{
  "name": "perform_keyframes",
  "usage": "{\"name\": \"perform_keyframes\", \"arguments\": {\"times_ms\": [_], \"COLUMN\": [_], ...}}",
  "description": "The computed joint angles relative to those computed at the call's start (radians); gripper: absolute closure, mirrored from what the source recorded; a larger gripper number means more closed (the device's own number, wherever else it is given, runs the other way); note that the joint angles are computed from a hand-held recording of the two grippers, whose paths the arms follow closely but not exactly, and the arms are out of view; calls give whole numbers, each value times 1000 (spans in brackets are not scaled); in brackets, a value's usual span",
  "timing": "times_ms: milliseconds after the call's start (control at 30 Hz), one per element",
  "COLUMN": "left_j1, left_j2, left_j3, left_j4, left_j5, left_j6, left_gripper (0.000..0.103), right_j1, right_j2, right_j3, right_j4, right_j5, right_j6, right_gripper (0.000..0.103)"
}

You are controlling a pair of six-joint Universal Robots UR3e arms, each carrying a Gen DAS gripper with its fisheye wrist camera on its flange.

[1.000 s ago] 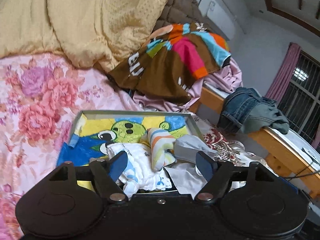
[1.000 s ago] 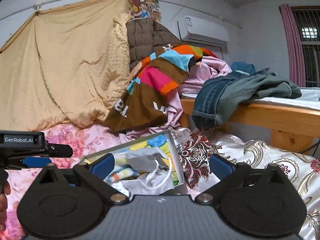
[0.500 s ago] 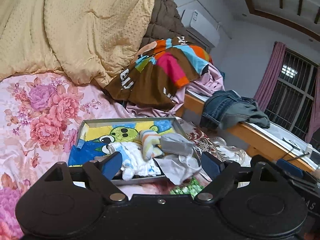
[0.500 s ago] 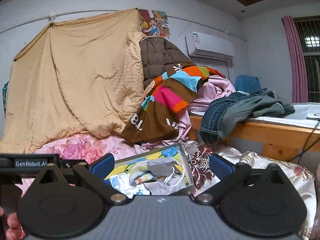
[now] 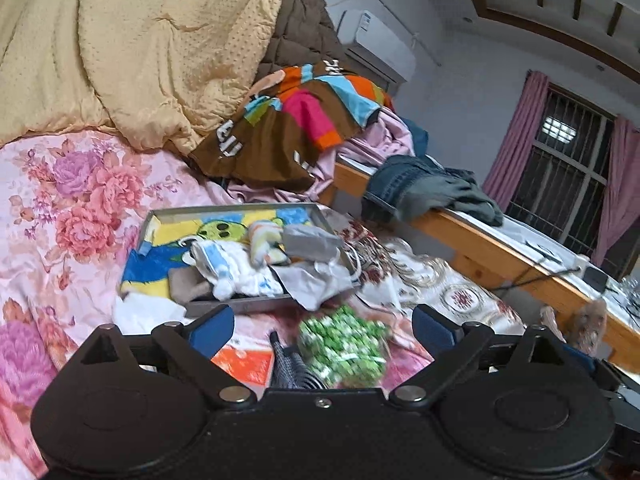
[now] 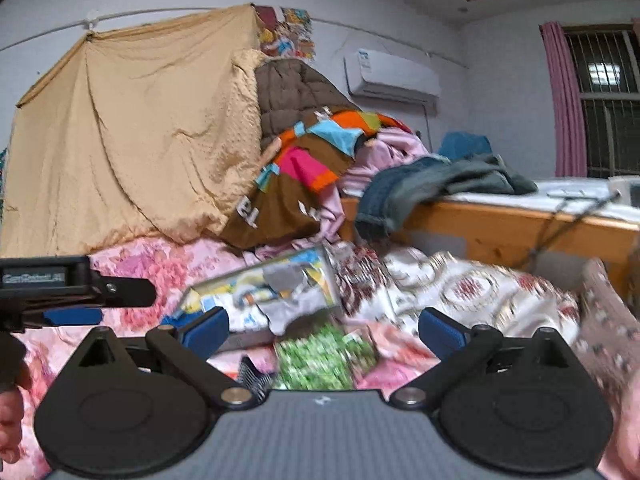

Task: Organize soft objects
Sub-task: 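Withdraw both tools from the tray toward the orange band and striped sock, then move the left tool toward the orange silicone band while the right tool approaches the striped sock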

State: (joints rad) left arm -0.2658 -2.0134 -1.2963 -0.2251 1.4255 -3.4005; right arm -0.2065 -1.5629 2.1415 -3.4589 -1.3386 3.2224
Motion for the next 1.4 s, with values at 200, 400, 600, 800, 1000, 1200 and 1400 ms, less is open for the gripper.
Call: {"name": "perform_keyframes", "arguments": {"times_ms": [200,400,600,800,1000,1200,1400], "left_j1": [-40,-50,-50,-38,-19,-13,-4], "left_j2": [70,108,147,198,246,267,274], "left_j3": [-175,-282,-381,-462,-571,-659,-679], "left_j4": [109,164,210,227,288,344,322], "left_j5": [30,44,69,105,132,164,185], "left_j6": [-25,-40,-26,19,-34,-96,-94], "left_gripper": [6,5,5,4,1,1,1], "right_j1": [-23,-7,7,28,62,82,90], "right_j2": [-65,-110,-133,-128,-97,-77,-62], "right_j3": [64,102,133,147,137,135,126], "right_j4": [-4,16,39,51,58,54,69], "right_j5": [31,27,15,1,-24,-49,-51], "right_j6": [3,-31,-37,-51,-52,-58,-68], "right_gripper": [0,0,0,0,0,0,0]}}
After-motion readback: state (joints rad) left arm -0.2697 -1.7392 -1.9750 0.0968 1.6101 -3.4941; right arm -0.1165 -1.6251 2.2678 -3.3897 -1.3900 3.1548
